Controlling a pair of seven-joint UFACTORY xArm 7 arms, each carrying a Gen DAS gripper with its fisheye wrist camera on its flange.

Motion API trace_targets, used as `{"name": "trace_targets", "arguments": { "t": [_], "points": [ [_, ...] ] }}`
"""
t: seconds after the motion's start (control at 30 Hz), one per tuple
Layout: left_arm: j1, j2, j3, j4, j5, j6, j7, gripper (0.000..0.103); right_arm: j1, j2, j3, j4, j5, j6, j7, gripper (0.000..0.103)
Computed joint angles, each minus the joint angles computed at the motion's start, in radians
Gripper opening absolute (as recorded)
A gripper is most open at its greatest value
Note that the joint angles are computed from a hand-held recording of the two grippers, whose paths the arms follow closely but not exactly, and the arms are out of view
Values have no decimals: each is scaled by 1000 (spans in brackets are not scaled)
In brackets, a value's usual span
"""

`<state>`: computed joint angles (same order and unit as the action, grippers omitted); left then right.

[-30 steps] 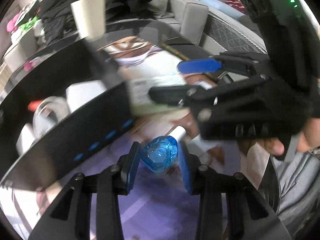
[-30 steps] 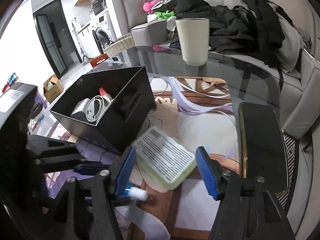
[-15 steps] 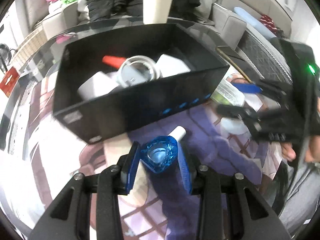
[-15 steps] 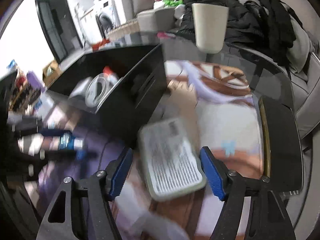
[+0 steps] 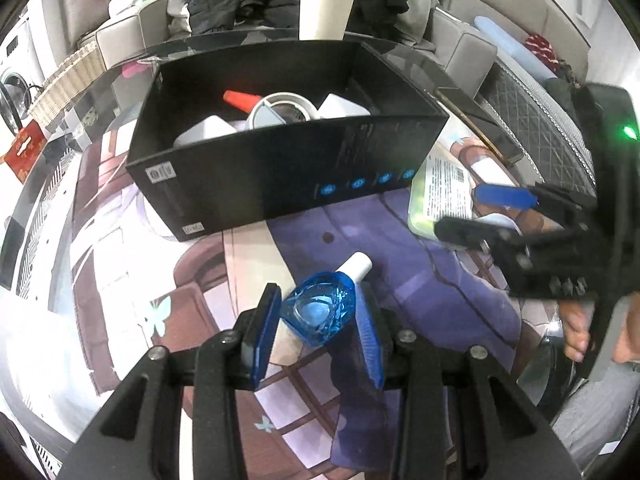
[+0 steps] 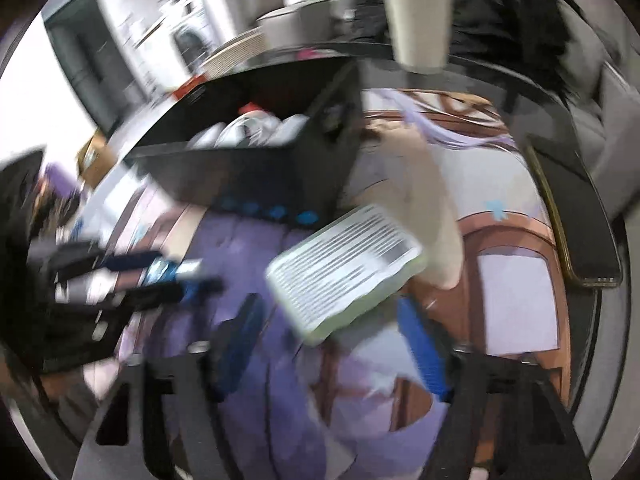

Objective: Organize rigid objects
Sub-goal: 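Close the left tool on the blue bottle while the right tool grasps the green soap box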

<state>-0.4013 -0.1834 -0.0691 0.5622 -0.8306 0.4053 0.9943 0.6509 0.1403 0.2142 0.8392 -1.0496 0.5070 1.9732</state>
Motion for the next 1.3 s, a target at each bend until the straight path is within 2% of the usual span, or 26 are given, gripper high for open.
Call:
{"name": "trace_targets", "arguments": {
  "t": [0.2,0.3,0.33,0.43,0.47,0.5,0.57,0.6,0.7,0.77,0.87,0.9,0.93,0.97,1.03,1.1,1.13,1.2,1.27,1.3],
  "points": [
    [9,0,5,5,-1,24,17,36,-2,59,-23,75,-26,32,2,92],
    [15,6,3,9,1,21,6,36,12,104,-23,137,34,107,-107,93],
    [17,8,2,11,1,17,1,36,19,109,-23,145,52,129,-143,89],
    [20,15,-1,17,2,22,-8,36,32,83,-27,113,67,120,-155,87],
    [21,16,-3,17,4,19,-13,36,39,68,-24,91,65,116,-142,77],
    [20,17,-5,18,8,19,-15,36,44,60,-14,88,82,131,-161,72],
    [17,20,-13,13,11,-2,-21,36,42,46,1,66,104,70,-189,60],
    [16,23,-15,11,15,-12,-25,36,42,38,4,54,104,27,-194,58],
    [11,29,-20,6,20,-40,-33,36,53,60,3,68,76,-51,-238,56],
    [5,29,-24,-1,27,-58,-46,36,65,82,-23,84,0,-105,-216,56],
    [-6,28,-22,-10,24,-81,-49,37,75,96,-33,112,11,-70,-269,57],
    [-9,30,-18,-10,22,-82,-41,37,76,86,-35,108,27,-55,-263,58],
    [-12,31,-16,-10,21,-83,-30,37,69,72,-30,96,69,-58,-259,71],
    [-13,32,-19,-12,29,-93,-28,38,71,61,-25,86,86,-75,-237,90],
    [-16,36,-22,-15,38,-113,-33,42,69,43,-21,60,101,-124,-198,94],
    [-18,47,-27,-12,57,-130,-48,52,75,55,-2,72,157,-91,-256,94],
    [-17,51,-36,-14,80,-148,-70,53,85,65,5,82,174,-69,-273,94],
    [-23,54,-42,-20,106,-176,-95,53,108,90,6,109,186,-21,-303,92],
    [-36,50,-37,-28,109,-193,-85,53,137,107,6,149,187,86,-356,68],
    [-40,50,-35,-30,113,-199,-86,53,143,111,4,159,182,113,-377,60]
  ]
}}
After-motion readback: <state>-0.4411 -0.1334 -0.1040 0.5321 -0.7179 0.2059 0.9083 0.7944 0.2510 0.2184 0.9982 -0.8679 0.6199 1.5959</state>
